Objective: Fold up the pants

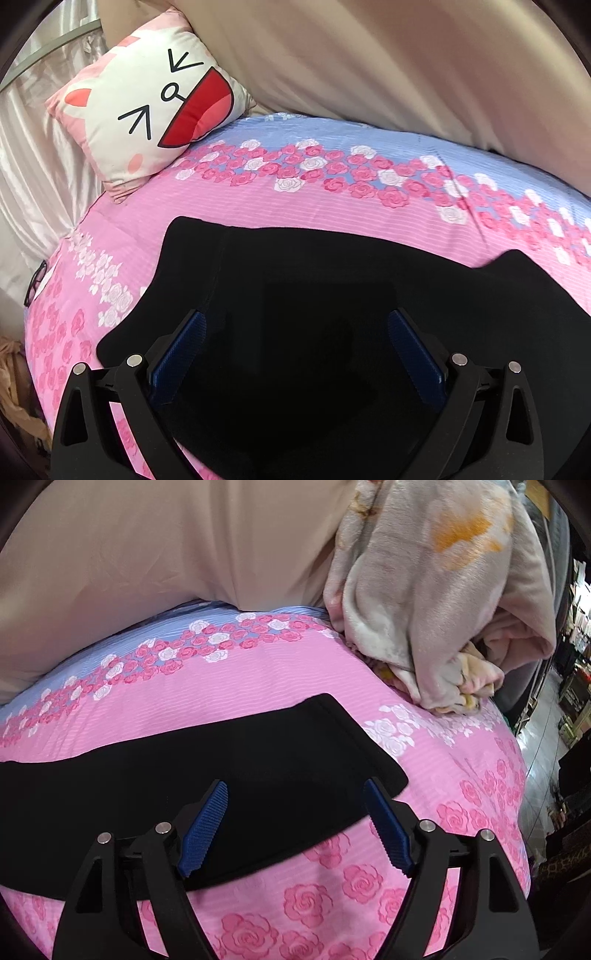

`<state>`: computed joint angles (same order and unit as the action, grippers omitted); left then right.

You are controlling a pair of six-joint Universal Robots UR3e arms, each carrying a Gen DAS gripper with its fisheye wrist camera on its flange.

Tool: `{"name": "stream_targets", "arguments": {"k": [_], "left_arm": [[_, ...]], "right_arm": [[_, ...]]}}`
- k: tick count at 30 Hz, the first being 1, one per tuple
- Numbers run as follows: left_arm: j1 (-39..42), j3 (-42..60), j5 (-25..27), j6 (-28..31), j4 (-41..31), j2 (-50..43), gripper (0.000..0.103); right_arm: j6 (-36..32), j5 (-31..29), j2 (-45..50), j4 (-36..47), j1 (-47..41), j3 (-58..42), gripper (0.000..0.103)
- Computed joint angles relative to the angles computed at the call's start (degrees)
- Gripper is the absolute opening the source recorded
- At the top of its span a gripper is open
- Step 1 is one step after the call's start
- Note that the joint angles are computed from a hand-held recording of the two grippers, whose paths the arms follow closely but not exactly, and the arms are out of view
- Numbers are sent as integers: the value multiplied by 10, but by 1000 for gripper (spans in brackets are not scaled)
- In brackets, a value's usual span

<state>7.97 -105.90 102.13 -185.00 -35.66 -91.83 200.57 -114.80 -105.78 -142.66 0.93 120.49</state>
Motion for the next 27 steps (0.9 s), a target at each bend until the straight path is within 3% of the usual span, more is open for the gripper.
{"name": "stream_targets", "arguments": {"k": [11, 13, 17, 22, 24, 27], "left_arm": [[-28, -30, 12, -14, -24, 59, 98], [-26, -41, 5, -15, -29, 74, 98], [-11, -71, -27, -18, -39, 116, 98], [-32, -71, -18, -34, -52, 133, 98], [-57, -54, -1, -41, -60, 122, 98], [-93, -25, 24, -50, -71, 99, 98]], "right_arm": [[-35, 56, -158, 27, -115, 104, 76], [-58, 100, -210, 40, -176, 129, 81], [-147, 267, -335, 127, -375, 166, 85], [-229, 399, -373, 193, -536, 190, 85], [-234, 419, -357, 182, -557, 197, 85], [-217, 403, -310, 125, -533, 197, 87]]}}
